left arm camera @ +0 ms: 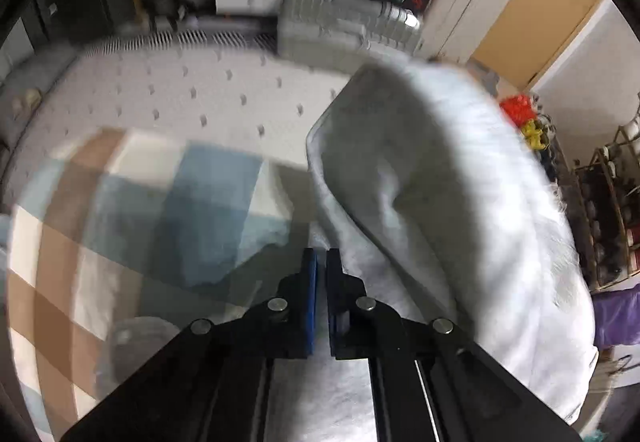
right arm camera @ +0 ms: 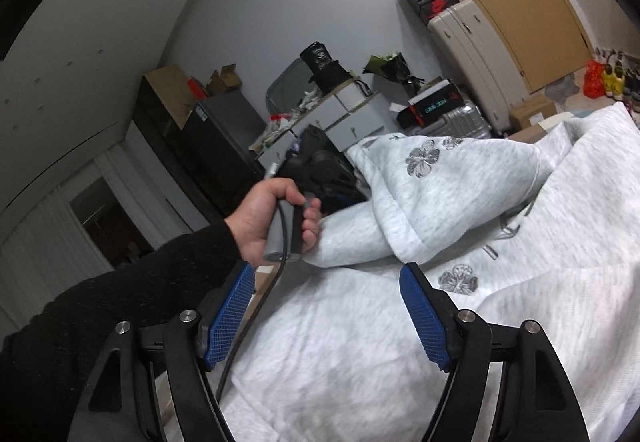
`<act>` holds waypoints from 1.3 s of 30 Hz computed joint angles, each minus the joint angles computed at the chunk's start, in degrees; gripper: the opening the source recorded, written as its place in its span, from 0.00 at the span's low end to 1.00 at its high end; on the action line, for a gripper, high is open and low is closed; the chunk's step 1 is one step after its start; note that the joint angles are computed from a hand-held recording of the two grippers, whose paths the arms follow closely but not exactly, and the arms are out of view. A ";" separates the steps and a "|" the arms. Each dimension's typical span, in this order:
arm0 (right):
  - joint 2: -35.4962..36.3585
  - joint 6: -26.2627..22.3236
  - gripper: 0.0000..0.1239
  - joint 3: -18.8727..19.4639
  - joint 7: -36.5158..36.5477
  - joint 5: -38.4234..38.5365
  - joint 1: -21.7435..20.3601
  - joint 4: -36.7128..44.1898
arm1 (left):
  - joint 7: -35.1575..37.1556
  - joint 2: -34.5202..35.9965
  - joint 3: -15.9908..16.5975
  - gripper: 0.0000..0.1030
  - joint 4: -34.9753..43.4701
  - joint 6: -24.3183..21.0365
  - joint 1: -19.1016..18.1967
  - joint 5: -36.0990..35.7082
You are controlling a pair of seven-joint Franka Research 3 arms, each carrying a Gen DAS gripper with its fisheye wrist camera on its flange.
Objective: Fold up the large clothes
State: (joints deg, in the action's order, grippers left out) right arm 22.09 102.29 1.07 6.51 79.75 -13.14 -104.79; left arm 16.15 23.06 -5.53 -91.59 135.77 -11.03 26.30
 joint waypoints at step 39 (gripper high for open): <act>3.08 -0.73 0.62 1.19 6.79 -1.03 -0.99 3.49 | -1.19 -1.98 1.33 0.05 5.19 -16.22 -8.70 15.76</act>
State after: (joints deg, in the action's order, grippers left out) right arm 25.17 101.56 2.26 13.30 78.72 -14.13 -101.30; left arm 14.96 21.08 -4.19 -86.40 119.55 -19.73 42.06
